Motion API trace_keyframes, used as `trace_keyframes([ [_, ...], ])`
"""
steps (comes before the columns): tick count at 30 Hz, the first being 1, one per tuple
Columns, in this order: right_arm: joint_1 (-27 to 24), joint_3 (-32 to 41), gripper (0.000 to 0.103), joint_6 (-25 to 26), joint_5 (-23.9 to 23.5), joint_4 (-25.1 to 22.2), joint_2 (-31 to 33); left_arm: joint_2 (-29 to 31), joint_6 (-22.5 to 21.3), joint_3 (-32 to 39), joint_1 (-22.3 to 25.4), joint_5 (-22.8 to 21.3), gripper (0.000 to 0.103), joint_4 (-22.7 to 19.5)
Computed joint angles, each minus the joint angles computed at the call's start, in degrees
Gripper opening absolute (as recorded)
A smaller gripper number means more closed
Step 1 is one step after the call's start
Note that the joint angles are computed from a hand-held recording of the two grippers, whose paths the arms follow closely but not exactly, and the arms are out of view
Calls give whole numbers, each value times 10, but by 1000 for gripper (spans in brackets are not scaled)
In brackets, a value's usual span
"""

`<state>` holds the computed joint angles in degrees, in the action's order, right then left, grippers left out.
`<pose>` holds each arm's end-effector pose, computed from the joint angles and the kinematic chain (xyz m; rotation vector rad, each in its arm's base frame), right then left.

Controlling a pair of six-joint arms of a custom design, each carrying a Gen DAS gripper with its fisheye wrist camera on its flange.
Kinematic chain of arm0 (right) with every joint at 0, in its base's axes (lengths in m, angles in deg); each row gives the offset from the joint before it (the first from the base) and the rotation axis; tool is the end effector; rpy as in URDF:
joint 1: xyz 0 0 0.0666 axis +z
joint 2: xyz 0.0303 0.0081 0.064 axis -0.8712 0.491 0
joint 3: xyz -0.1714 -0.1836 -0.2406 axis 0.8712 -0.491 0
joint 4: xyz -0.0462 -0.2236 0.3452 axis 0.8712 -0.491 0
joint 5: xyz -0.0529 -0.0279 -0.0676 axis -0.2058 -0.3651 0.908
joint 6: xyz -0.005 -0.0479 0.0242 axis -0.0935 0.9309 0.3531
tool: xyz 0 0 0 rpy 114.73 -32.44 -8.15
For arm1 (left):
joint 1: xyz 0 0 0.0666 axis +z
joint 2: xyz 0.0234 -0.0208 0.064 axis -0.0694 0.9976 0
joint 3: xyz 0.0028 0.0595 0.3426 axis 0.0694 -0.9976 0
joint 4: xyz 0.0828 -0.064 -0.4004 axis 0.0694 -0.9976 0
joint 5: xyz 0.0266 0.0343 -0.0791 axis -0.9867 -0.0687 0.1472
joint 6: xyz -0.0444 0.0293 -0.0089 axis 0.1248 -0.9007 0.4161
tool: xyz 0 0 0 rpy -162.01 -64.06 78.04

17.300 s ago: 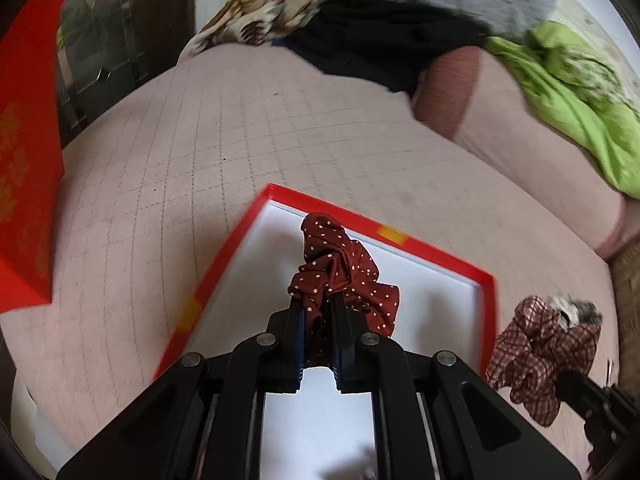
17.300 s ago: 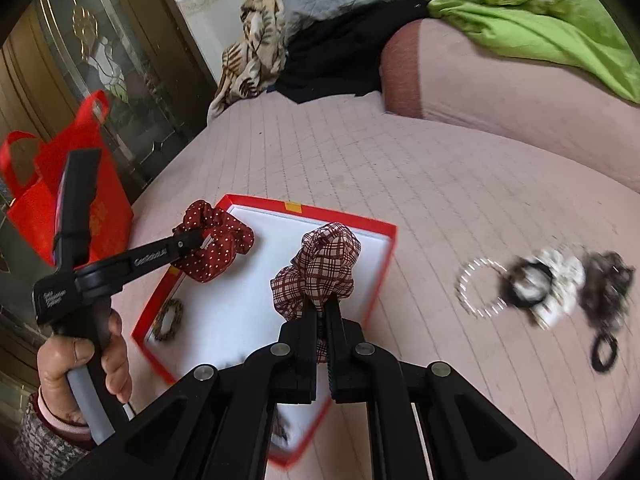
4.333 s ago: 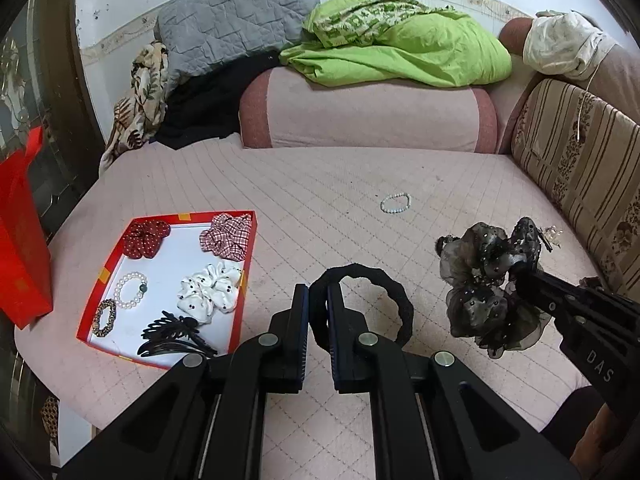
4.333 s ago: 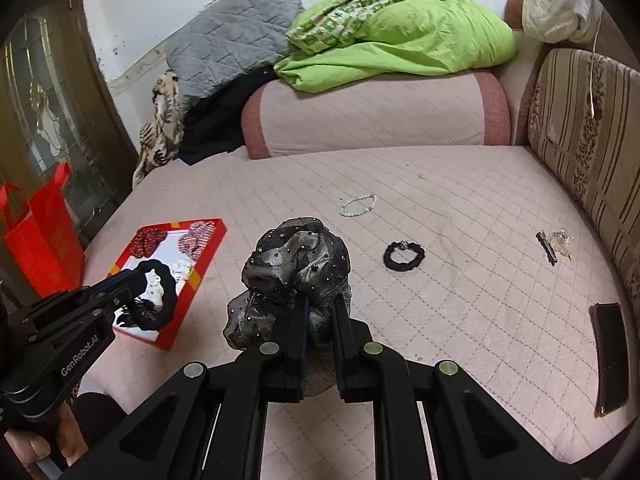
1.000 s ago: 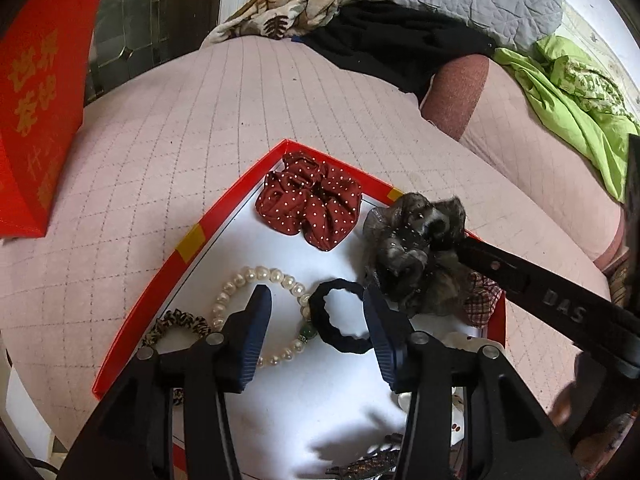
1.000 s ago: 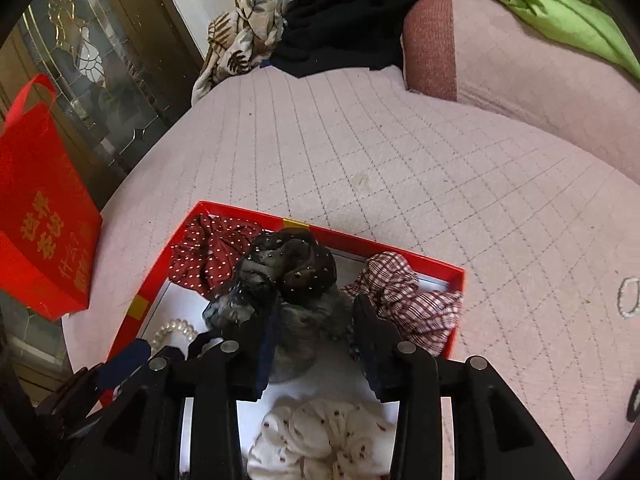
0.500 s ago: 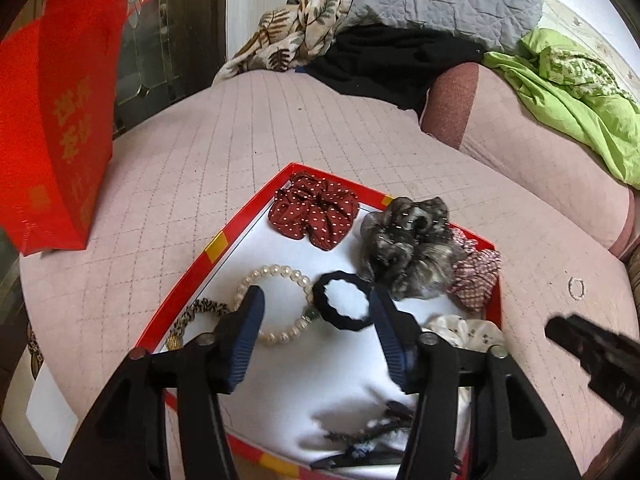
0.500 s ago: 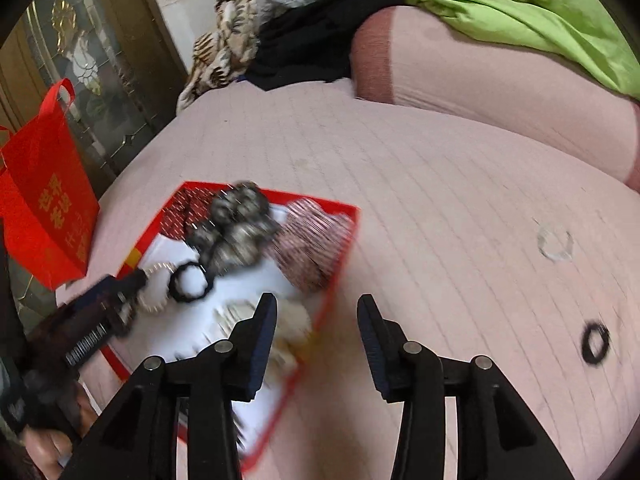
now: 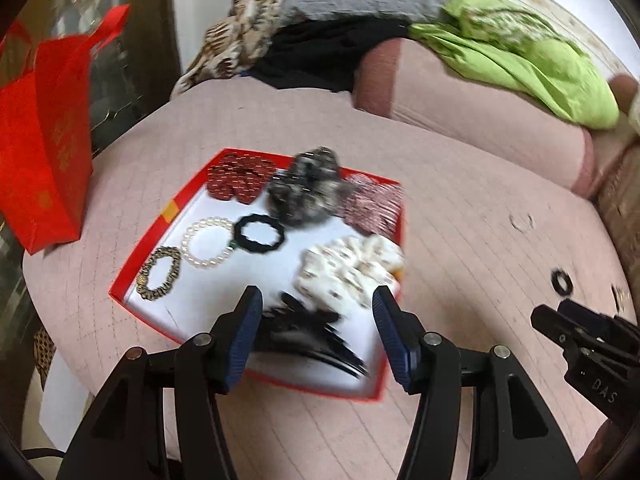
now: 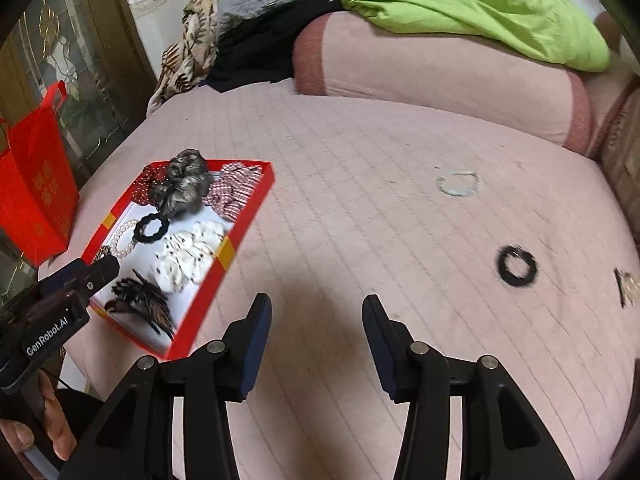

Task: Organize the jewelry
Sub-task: 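Withdraw both tools from the tray toward the two remaining bracelets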

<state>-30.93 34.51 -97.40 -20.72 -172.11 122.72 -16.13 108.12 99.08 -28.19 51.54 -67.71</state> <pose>0.3089 0.1671 0.6044 0.0538 2.5156 0.1503 0.3047 -0.1284 0.6184 0.0102 2.4271 -0.0473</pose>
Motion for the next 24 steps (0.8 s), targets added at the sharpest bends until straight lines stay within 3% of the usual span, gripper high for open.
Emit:
trace_keyframes([
  [11, -5, -58, 52, -31, 41, -36, -90, 3, 36, 32, -134, -62, 57, -46],
  [24, -26, -91, 55, -57, 60, -62, -161, 14, 70, 50, -237, -122, 58, -87],
])
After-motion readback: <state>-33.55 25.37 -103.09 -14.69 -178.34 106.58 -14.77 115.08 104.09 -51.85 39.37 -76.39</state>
